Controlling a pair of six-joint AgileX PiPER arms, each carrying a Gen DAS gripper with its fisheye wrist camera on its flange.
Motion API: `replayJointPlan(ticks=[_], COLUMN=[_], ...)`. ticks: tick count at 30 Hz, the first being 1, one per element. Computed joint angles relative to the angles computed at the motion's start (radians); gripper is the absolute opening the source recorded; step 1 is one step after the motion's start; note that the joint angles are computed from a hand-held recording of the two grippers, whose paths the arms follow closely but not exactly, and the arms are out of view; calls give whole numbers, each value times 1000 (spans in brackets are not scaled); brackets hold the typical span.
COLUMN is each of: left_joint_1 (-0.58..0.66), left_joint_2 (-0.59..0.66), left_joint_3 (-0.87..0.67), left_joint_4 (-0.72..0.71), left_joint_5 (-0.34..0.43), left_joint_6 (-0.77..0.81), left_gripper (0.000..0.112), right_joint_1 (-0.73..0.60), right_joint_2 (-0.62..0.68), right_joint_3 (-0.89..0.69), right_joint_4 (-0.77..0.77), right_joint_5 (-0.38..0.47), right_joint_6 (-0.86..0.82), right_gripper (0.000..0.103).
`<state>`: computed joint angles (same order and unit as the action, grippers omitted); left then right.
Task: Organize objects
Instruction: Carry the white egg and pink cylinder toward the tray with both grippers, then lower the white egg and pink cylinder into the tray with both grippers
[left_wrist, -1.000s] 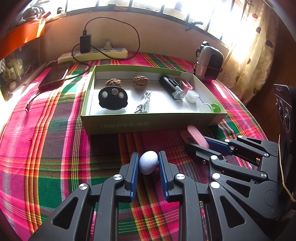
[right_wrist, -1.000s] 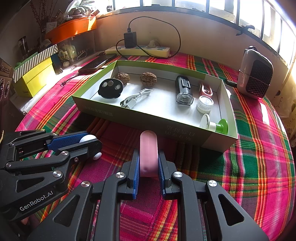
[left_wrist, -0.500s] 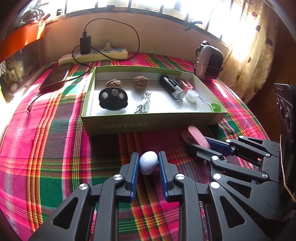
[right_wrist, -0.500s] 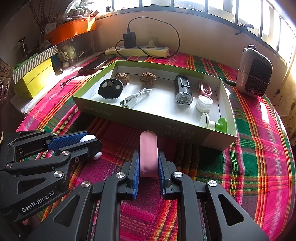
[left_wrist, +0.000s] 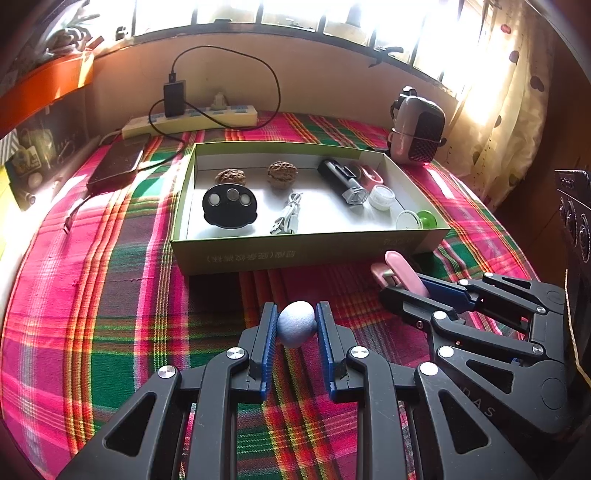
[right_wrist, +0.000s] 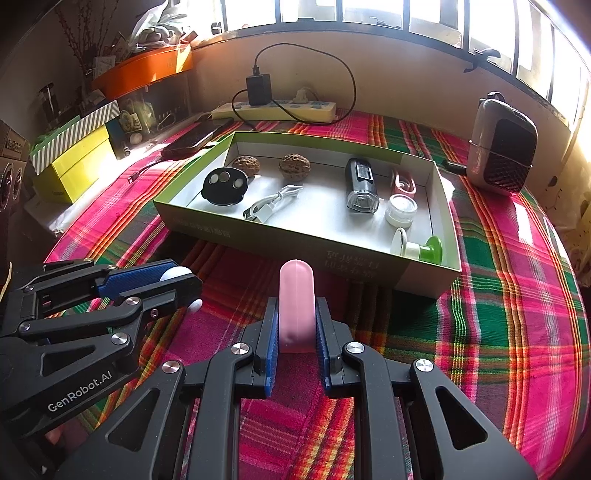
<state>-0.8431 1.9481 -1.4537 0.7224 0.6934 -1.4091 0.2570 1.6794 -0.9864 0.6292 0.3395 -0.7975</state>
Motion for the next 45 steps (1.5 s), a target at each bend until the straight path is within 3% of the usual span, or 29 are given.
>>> replayJointPlan(ticks=[13,22,45], left_joint_1=[-21,10,160], left_joint_2=[-30,-13,196], left_joint_3=[-25,-110,-457], left_joint_4=[41,4,-227], left_joint_5=[42,55,119], left_joint_6=[-11,88,420], left_gripper=[19,19,19], right_joint_1=[-39,-63,-75], right_joint_2=[-45,-40,165], right_joint_3=[-20,-82,-352], right_joint_4=[38,7,-70], right_joint_5=[56,96,208], right_joint_6=[-32,1,96], right_gripper=[19,19,19])
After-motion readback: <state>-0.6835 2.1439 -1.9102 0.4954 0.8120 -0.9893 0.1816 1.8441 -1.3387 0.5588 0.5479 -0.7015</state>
